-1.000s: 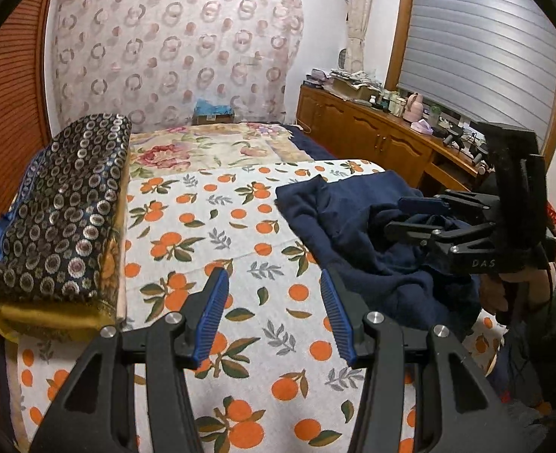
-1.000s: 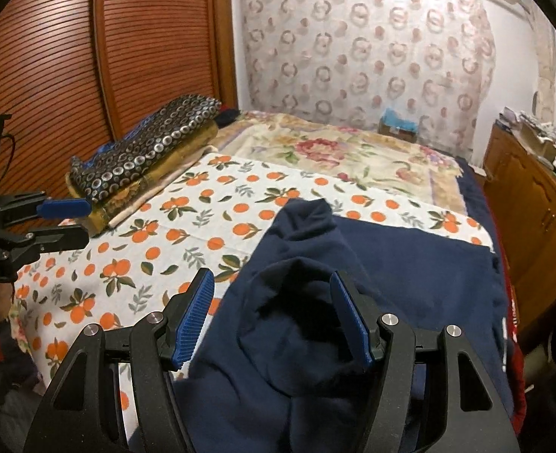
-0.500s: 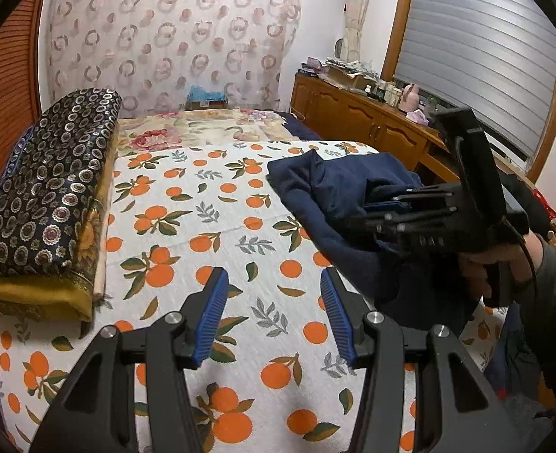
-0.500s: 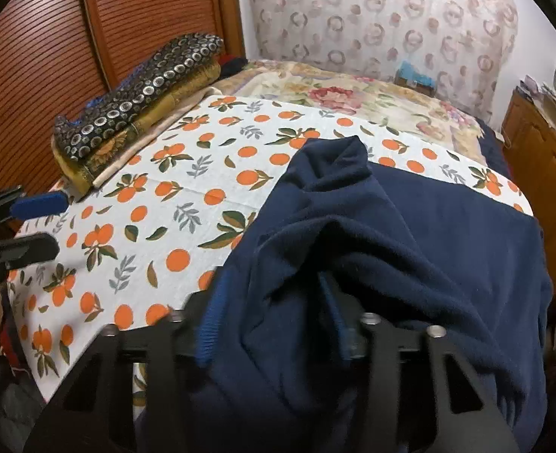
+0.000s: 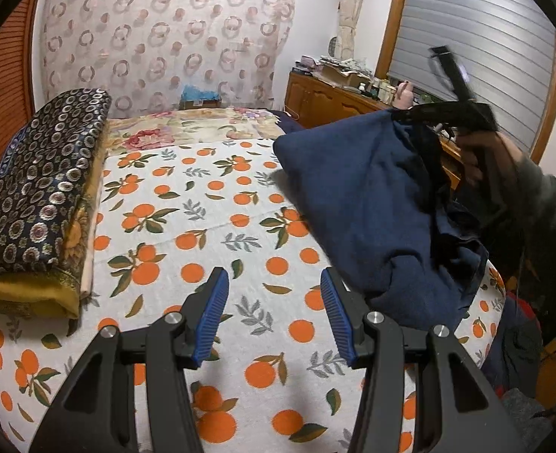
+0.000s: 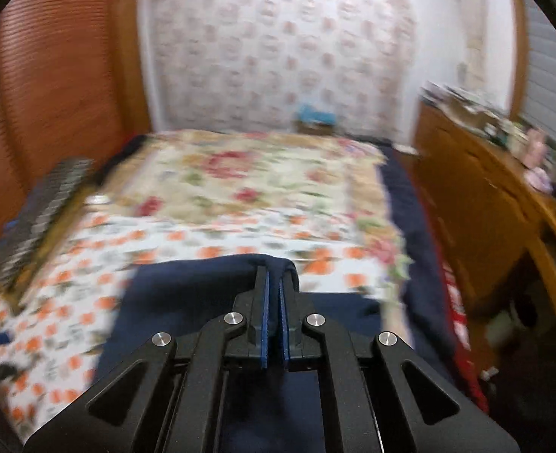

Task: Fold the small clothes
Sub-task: 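Release the folded shirt with the right tool and lift away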

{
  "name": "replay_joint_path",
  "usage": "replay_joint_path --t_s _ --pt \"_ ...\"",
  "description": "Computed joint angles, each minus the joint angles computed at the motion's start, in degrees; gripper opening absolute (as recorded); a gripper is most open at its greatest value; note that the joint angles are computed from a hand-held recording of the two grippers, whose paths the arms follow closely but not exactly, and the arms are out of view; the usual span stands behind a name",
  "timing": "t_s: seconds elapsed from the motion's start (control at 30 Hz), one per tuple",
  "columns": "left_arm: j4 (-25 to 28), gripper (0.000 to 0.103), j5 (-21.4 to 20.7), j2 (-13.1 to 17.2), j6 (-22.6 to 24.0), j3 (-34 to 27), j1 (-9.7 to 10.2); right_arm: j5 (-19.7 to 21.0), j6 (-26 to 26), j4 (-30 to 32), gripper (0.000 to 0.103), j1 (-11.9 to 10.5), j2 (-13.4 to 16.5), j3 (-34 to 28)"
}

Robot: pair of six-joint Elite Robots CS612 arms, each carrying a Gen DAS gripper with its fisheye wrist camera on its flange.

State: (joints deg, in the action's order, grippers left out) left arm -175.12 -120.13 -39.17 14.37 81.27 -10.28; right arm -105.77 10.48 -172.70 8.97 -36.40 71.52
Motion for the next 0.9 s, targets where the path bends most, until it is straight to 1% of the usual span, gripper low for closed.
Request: replay_joint_path --t_s 0.1,0.17,0.23,0.27,0.33,0.43,0.53,0.7,0.9 --pt "0.42 0.05 0.17 -0.1 0.69 0.17 -0.36 -1.14 2.99 5.15 0.007 -1.33 0.11 -0.28" --pt "0.79 0.05 0.28 -0.08 1.14 0.22 -0.6 -1.26 3.37 6.74 0.03 -1.6 -0.19 0.62" --pt "1.09 0.05 0.26 -0.1 1.3 0.25 -0.81 -1.69 2.04 6.33 0.033 -1.46 -0.69 2.06" --pt "1.28 0.05 0.23 -0.1 1.43 0.28 -0.94 -1.93 1.34 6.06 0.037 -1.36 -1.03 2.86" --pt "1.34 0.05 0.38 -0.17 1.62 0.44 -1.28 -2.92 0.53 5.13 0.039 -1.08 -1.52 4.07" --pt "1.15 0.05 -0.01 -0.38 2.38 0.97 -1.7 -2.48 0.0 -0.18 0.039 -0.68 -3.07 7.99" --pt "1.65 0.05 0.3 -0.55 3.01 1.23 -2.15 -2.37 -1.12 -5.15 0.039 0.37 -4.49 11.88" --pt "1.58 0.05 0.42 -0.86 3.28 1.57 -2.71 0.79 -2.77 -9.24 0.042 1.87 -5.33 15.2" --pt "1.46 0.05 0.49 -1.19 4.04 2.24 -3.18 4.44 -4.02 -11.25 0.053 3.66 -4.64 16.18"
